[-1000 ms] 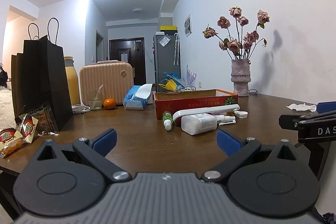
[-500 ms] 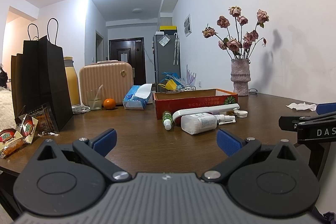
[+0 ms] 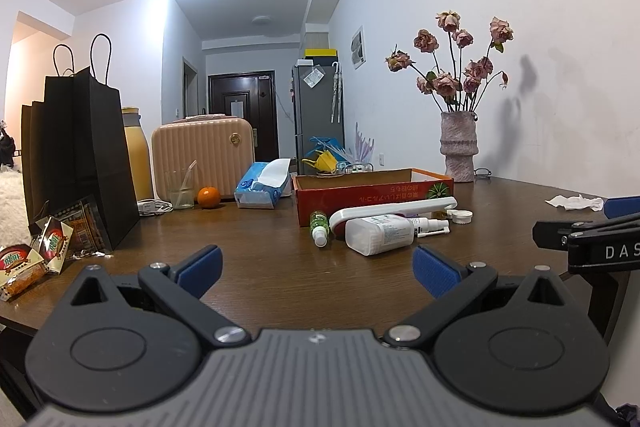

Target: Organize rigid objects

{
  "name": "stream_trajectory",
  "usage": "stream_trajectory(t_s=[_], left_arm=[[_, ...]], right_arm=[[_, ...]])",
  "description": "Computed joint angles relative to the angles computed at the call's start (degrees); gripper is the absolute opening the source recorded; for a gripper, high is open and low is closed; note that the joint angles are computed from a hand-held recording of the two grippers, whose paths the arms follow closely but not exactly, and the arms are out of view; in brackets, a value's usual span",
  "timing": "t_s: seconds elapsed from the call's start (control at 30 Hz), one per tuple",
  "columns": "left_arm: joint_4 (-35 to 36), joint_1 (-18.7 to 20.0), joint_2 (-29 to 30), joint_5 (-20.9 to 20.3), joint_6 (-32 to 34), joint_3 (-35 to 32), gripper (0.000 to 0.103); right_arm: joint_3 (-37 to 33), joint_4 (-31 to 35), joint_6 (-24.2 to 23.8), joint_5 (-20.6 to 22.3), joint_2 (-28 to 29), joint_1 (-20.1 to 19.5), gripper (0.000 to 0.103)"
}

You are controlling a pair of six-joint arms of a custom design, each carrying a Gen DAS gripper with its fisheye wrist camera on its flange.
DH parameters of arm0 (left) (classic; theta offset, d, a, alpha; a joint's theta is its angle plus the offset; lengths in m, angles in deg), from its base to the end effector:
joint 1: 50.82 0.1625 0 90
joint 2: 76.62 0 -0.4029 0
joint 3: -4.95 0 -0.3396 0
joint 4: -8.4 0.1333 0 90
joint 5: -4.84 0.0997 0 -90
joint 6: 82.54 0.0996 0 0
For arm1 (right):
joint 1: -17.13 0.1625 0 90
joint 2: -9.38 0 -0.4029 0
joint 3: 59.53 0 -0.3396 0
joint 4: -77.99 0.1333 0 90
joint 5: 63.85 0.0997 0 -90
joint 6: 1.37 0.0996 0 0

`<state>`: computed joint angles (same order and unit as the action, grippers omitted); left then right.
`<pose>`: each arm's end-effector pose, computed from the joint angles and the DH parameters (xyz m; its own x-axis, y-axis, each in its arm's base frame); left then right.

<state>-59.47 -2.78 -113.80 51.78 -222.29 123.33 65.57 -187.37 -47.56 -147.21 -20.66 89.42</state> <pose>-0.1317 -0.4475 -0.0434 -0.6541 0.1066 -0.7489 0.7557 0.1344 -0.6410 0.0062 -0.4567 0.1075 -0.7160 0.0182 0.6978 -0.6724 0.2508 -0.6964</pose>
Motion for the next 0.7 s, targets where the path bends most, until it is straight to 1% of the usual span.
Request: stream_trajectory(t_s=[0.7], left_arm=[[0.2,0.0,-0.1,0.0,-0.1,0.1,0.103]], right_arm=[[-0.3,0.0,0.4,0.0,0.3,-0.2,0.103]])
